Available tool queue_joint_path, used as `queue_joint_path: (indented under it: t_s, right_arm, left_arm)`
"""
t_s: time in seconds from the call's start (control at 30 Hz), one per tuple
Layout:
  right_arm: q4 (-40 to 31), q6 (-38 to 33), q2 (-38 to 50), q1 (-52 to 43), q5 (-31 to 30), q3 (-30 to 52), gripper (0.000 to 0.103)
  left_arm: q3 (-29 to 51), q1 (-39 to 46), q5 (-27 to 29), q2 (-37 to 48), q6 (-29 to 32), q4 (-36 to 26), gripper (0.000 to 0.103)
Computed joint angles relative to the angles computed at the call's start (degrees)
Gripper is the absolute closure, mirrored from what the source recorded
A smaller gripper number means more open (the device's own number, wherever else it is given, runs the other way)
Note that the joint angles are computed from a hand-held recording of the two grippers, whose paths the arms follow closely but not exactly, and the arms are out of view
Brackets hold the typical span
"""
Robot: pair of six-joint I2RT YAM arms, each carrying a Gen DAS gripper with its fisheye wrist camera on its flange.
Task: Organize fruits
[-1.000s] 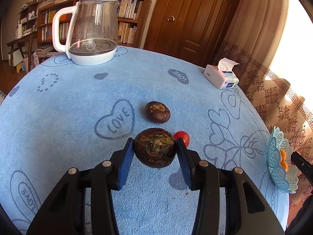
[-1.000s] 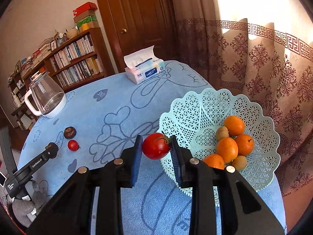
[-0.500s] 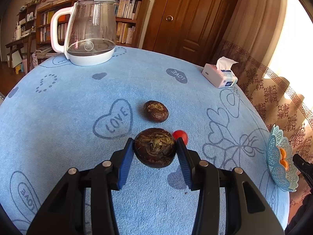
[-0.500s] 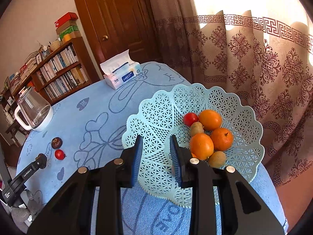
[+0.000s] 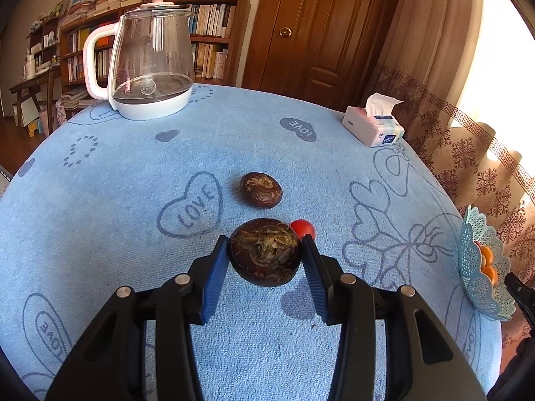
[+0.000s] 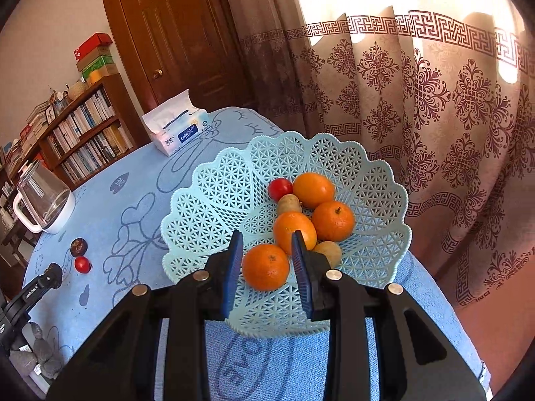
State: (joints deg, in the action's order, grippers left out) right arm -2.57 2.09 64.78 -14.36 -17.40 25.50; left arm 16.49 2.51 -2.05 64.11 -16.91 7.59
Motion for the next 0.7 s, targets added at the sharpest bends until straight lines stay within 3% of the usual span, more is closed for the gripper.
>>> queue_joint_path:
  t_s: [0.13,0.43,0.6,0.7]
  right_arm:
    - [2.8,-0.1,-2.0,-0.6,0.4,-2.1,0.055]
    - [8.7,0.4,-1.0,-3.9,-0.6,-4.3,0.054]
    - [10.9,0.3,-0.8,-4.4,-1.2,-5.7,0.049]
    - [12.1,0.4,-1.6,-4.4,-1.3,-6.8,0.049]
  left_arm:
    - [0.6,-2.4,-0.3,-1.5,-1.3,-2.9,0.058]
    - [4.1,-18.9,-8.5,-2.5,-6.9,-7.3,0.058]
    - [8.3,-29.8,-14.0,2.0,-8.5,-6.9,0.058]
    - [10.9,-33.5,-14.5,5.7,-9.0,-6.1,0.058]
